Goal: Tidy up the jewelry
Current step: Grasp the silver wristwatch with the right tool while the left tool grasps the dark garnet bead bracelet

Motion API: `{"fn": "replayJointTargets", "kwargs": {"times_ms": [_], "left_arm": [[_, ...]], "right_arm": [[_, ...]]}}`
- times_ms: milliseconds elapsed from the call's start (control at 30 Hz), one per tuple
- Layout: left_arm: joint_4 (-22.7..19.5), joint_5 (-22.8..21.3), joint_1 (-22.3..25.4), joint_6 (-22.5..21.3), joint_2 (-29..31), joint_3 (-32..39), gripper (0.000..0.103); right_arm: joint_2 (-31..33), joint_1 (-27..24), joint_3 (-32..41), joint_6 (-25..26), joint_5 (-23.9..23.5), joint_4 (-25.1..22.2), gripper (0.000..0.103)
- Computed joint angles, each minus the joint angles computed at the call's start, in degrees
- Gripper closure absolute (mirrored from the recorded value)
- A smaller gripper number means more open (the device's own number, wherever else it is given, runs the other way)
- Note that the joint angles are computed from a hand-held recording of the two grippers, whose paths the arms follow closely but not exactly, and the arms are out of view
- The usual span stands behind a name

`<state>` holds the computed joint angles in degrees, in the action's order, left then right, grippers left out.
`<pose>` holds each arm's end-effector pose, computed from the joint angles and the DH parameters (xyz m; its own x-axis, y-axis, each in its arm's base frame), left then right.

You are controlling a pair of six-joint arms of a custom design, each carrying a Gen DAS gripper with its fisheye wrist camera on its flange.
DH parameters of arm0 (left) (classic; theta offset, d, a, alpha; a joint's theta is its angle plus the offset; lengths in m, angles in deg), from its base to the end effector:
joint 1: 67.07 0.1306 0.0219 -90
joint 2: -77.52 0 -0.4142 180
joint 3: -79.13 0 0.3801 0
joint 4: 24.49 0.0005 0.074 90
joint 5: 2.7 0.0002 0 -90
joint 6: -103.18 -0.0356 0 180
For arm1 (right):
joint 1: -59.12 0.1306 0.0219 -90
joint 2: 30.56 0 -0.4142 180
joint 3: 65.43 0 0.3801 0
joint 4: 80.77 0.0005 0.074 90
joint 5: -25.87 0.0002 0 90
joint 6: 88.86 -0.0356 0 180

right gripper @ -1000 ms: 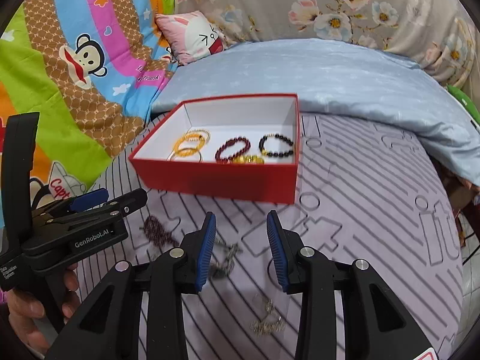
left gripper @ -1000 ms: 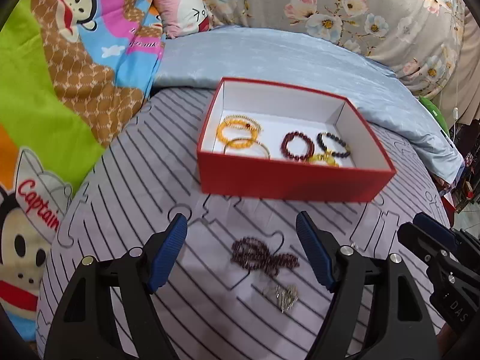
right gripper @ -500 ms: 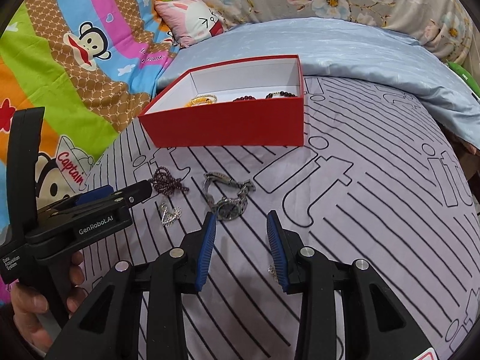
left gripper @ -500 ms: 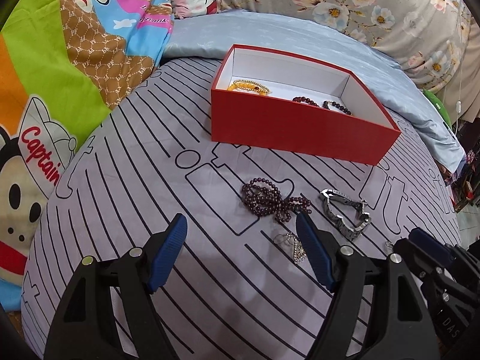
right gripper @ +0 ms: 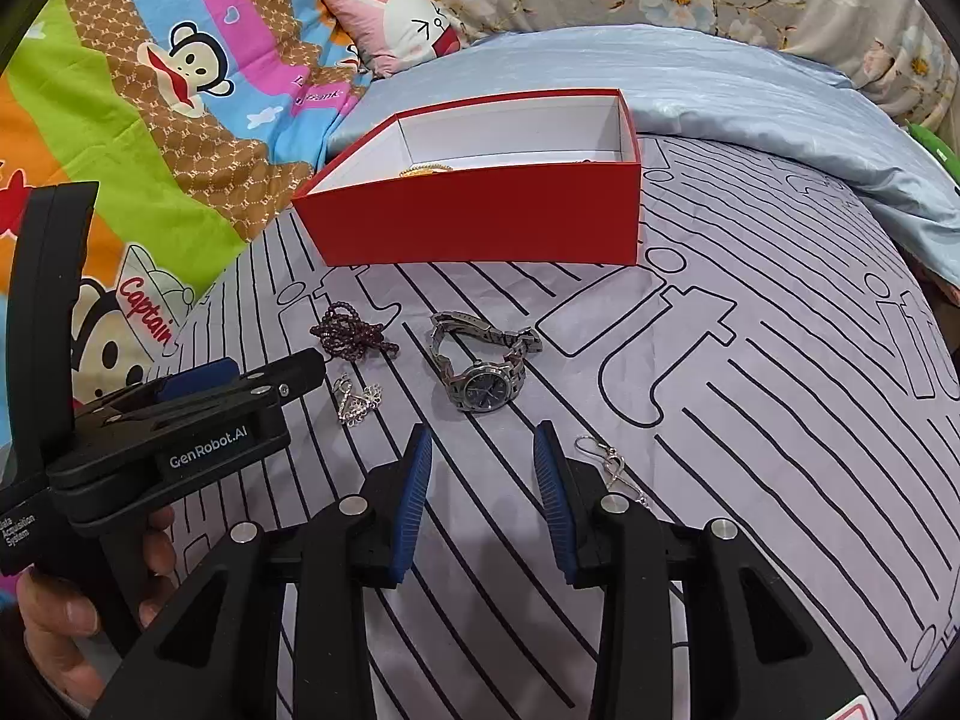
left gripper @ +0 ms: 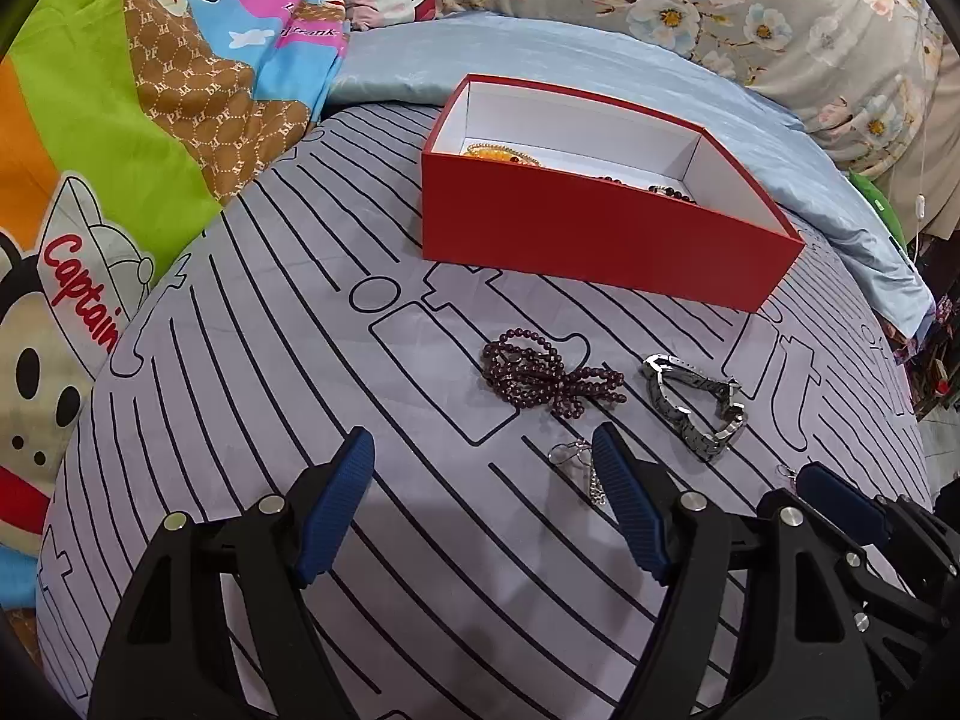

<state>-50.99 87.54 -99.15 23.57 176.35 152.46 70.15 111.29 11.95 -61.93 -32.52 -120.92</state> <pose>0.4198 -0.2639 0.2898 -0.7529 0.2591 -0.6050 0.4041 0.9075 -0.1143 0.3183 0.3787 0.2936 -0.7203 0.3104 -0.6204 0.2496 0.9504 0.1857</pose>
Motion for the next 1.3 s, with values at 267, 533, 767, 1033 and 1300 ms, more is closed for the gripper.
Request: {"fn": "replayJointTargets", "kwargs": {"times_ms": [267, 533, 767, 1033, 1300], "left_arm": [[-0.16, 0.30, 0.41, 0.24, 0.32, 0.00, 0.032], [-0.42, 0.82, 0.66, 0.04, 0.62, 0.25, 0.032], [-0.56, 1.24, 0.98, 0.17, 1.09, 0.48, 0.032], [-0.66, 1.43, 1.09, 0.11, 1.46, 0.64, 0.032], [-0.42, 2.03, 0.83, -0.42, 1.52, 0.81, 0.032]], "right_arm": [[0.85, -0.97, 0.49, 1.56, -0.87, 0.78, 0.068], [2.59, -2.52, 1.78, 3.87, -1.46, 1.16, 0.056], [3.61, -4.00, 1.92, 5.20, -2.64, 2.60, 0.057], [4.68, -4.51, 2.44, 6.51, -3.03, 3.46, 0.075], [3.28, -3.99, 0.84, 5.39, -2.98, 4.43, 0.075]]}}
